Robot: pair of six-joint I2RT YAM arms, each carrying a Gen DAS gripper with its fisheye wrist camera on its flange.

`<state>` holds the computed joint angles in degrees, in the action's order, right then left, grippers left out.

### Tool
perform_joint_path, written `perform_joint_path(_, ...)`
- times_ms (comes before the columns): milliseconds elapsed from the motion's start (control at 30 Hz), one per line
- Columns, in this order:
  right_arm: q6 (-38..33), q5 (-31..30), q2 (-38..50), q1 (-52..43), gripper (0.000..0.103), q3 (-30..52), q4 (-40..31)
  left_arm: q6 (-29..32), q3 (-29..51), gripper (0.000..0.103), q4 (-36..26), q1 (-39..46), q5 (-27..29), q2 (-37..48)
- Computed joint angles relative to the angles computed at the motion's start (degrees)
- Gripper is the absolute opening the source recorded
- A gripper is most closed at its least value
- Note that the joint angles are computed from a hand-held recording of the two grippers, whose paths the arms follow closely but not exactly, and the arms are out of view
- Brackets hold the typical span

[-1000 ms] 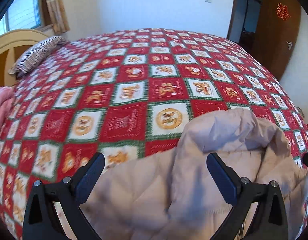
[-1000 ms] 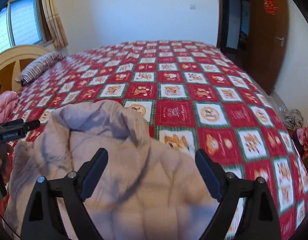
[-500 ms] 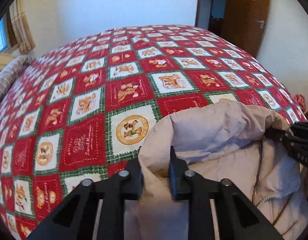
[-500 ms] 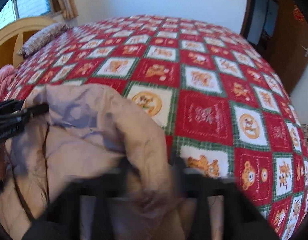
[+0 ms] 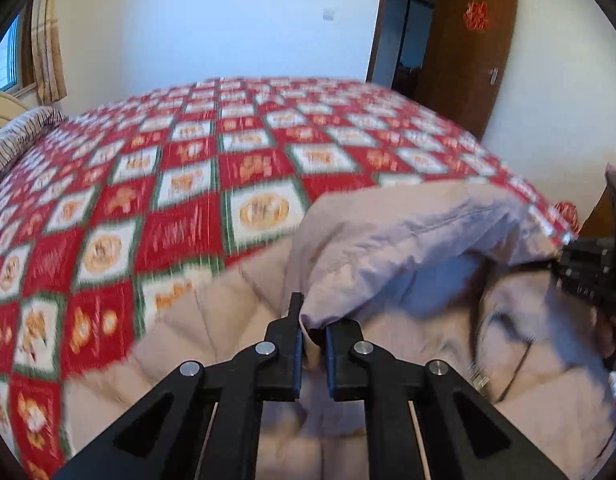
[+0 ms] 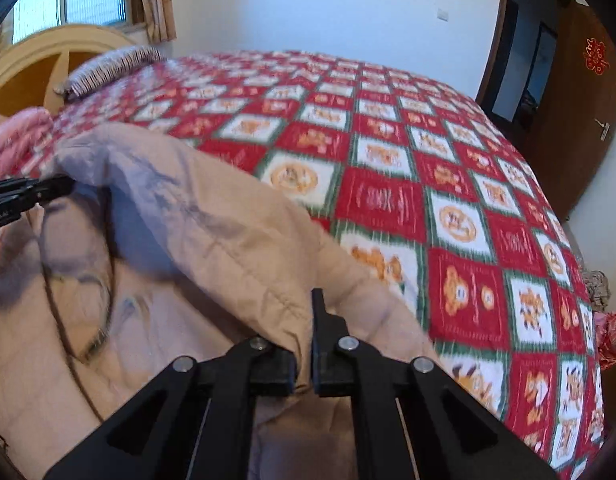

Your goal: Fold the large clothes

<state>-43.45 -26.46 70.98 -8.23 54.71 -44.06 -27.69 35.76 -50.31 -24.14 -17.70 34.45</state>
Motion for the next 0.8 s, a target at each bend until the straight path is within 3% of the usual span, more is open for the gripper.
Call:
perform_joint_path(167, 1.47, 6.35, 0.34, 2.79, 0.007, -4.99, 6.37, 1.32, -1.94, 0.008, 1.58, 6.13, 4.71, -1.03)
perform_joint_path(300, 0.23, 7.37, -1.20, 2.76, 0.007, -5.65, 6.81, -0.59, 1.42, 0.011, -3.61, 5.15, 4.20, -2.71)
perform_joint_path(367, -0.58, 6.90, -1.07, 1.99, 0.008, -5.31, 6.32, -1.95, 2.60, 0.023, -6.55, 5.60, 5.11, -3.99)
perform_joint_path(433, -0.80, 5.98, -0.37, 0.96, 0.010, -4.50, 5.41, -4.60, 3.71, 0.063, -9.49, 5.13, 4.08, -6.40)
perform_joint_path(500, -0.29, 5.03, -0.17, -0.10, 0.029, -3.84, 4.26, -8.13, 5.40, 0.081, -12.88, 2.53, 0.01, -9.08)
perform_joint_path(567, -0.01, 4.20, -0.67, -1.05, 0.037, -3.83, 3.91, -9.09, 7.45, 0.081, -14.78, 3.47, -1.11, -10.08)
perform_joint_path(633, -1.35, 2.82, -0.66, -2.44, 0.037, -2.93, 1.96, -7.00, 9.66, 0.081, -14.10, 9.93, 0.89, -8.50)
perform_joint_path(800, -6.54, 0.37, -2.07, -6.17, 0.037, 0.75, -5.52, -0.80, 14.63, 0.081, -5.37, 18.19, -0.13, 1.70)
